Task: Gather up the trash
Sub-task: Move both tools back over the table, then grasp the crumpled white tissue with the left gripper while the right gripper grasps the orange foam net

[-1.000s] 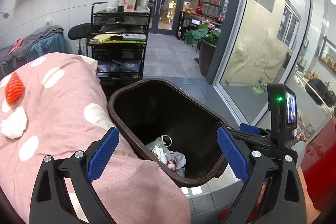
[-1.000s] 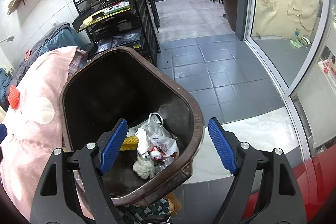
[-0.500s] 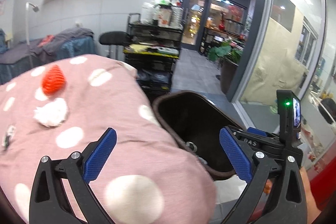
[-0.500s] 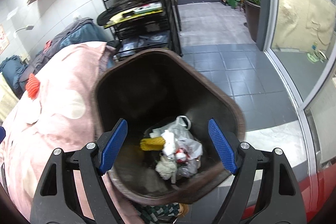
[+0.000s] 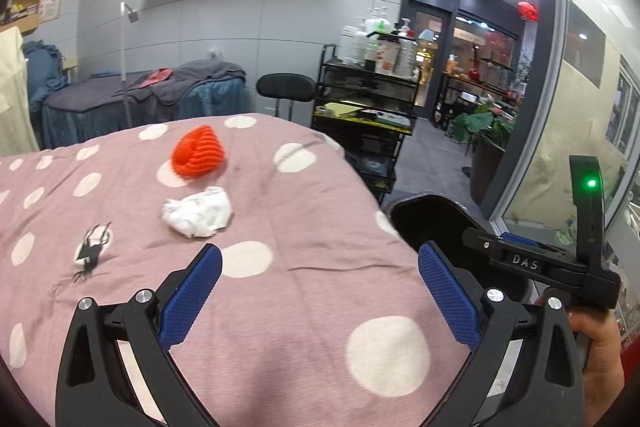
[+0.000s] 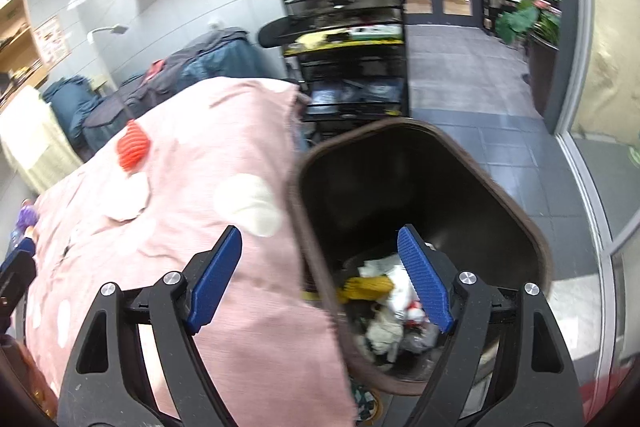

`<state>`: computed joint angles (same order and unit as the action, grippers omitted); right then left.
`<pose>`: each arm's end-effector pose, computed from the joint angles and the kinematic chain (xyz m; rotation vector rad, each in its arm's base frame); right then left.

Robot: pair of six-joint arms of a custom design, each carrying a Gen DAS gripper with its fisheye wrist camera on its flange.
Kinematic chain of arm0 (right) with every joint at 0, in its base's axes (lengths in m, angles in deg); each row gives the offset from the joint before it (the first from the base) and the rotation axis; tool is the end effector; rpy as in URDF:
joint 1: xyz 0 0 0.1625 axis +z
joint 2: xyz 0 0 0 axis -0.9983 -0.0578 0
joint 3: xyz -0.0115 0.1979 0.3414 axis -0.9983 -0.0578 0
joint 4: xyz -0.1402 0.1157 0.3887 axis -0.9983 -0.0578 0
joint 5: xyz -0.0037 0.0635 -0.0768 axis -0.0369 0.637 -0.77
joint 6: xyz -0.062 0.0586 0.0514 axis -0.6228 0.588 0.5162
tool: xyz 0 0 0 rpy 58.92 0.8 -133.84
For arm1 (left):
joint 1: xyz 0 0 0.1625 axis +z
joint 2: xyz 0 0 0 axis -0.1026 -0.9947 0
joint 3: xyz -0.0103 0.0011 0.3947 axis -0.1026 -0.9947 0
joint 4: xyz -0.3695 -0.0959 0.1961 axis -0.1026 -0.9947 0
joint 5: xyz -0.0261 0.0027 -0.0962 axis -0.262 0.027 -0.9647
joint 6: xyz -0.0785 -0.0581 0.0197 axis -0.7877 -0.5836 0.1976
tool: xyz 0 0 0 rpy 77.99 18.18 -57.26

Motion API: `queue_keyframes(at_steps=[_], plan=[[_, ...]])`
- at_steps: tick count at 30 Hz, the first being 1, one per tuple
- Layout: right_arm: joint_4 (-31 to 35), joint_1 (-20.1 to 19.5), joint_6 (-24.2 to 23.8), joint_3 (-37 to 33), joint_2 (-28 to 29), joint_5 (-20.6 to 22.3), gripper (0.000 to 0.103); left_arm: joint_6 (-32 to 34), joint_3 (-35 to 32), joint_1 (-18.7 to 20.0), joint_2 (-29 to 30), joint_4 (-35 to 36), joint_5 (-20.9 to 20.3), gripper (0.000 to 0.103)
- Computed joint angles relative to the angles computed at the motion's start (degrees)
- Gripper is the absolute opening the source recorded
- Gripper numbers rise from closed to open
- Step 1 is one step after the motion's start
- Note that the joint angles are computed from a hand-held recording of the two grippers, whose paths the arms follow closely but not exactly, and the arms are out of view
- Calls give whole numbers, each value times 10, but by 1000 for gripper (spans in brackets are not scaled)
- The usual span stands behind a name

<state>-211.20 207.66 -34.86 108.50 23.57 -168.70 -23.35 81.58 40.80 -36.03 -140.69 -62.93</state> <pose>0.4157 -0.5143 0.0126 0.8006 -2.5880 0.7908 -0.0889 -0.3422 0.3814 0.1333 2.0359 -1.3421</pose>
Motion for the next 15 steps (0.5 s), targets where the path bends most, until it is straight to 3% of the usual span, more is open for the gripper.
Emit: queue_keyframes(at_steps=[9, 12, 15], plan=[[50, 36, -22, -57, 39, 44, 86, -235, -48, 13, -111, 367, 30, 97], [80, 46, -25, -85, 55, 61, 86, -244, -63, 37, -124, 404, 27, 97], [97, 55, -36, -113, 73, 62, 86, -150, -63, 82, -113, 306, 14, 97]])
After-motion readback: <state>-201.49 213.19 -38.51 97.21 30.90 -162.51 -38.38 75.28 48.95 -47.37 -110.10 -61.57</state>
